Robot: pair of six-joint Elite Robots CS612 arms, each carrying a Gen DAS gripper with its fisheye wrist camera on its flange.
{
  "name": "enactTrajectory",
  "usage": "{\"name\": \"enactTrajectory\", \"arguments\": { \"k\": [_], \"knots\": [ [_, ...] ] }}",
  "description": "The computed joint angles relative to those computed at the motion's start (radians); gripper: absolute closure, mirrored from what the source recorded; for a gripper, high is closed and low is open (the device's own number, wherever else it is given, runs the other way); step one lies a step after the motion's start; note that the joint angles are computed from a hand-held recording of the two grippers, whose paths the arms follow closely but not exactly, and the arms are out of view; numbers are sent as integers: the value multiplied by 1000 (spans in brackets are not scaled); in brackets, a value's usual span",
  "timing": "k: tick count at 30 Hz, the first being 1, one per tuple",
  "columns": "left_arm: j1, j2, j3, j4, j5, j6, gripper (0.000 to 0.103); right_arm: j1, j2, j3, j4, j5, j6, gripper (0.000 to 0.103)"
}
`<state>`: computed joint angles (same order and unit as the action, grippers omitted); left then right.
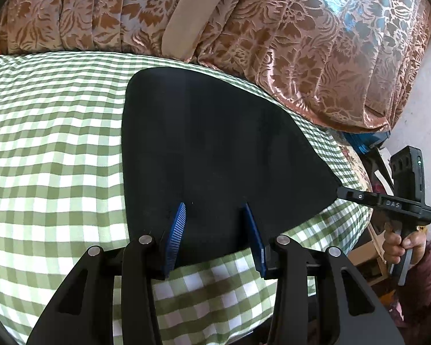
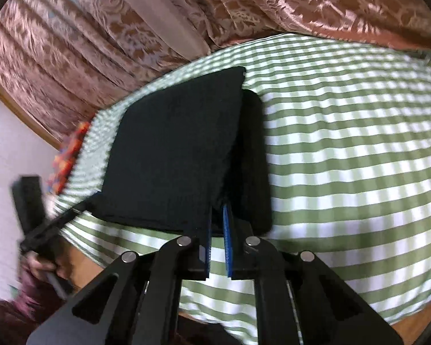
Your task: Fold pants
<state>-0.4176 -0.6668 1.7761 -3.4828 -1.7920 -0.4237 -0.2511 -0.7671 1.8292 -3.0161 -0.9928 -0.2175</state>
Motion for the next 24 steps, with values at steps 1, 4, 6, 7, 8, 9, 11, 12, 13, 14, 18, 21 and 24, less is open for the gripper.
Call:
{"name": "enactTrajectory", "arguments": {
  "k": [1, 4, 6, 7, 8, 9, 11, 12, 13, 14, 18, 21, 24],
  "knots": [
    [-2, 0, 2, -2, -1, 1, 63, 2, 11, -6, 13, -15, 6, 97],
    [-13, 5, 11, -11, 18, 5, 63, 11, 40, -9, -24, -44, 22, 97],
    [-21, 3, 17, -15, 44, 6, 63, 10, 37, -3, -38, -43, 33, 97],
    [-22, 1, 17, -11, 48, 5, 63, 10, 33, 1, -44, -47, 30, 96],
    [-23, -3, 18, -5, 53, 4, 63, 11, 30, 3, -43, -53, 21, 96],
    [-24, -8, 18, 0, 61, 5, 63, 12, 24, 8, -44, -59, 10, 96],
    [-30, -23, 23, 2, 99, 13, 63, 10, 11, 13, -41, -51, 4, 92],
    [-33, -26, 25, -7, 114, 10, 63, 9, 6, 16, -44, -45, 0, 92],
    [-37, -33, 31, -22, 142, 5, 63, 6, -2, 23, -61, -37, -2, 91],
    [-41, -37, 34, -24, 161, 4, 63, 4, -8, 27, -76, -30, 3, 86],
    [-61, -54, 39, -5, 281, 32, 56, 1, -26, 32, -146, -6, 48, 62],
    [-65, -55, 32, 10, 314, 41, 56, 13, -23, 10, -169, 13, 78, 60],
    [-70, -54, 31, 18, 330, 51, 56, 29, -8, -34, -156, 45, 115, 60]
  ]
}}
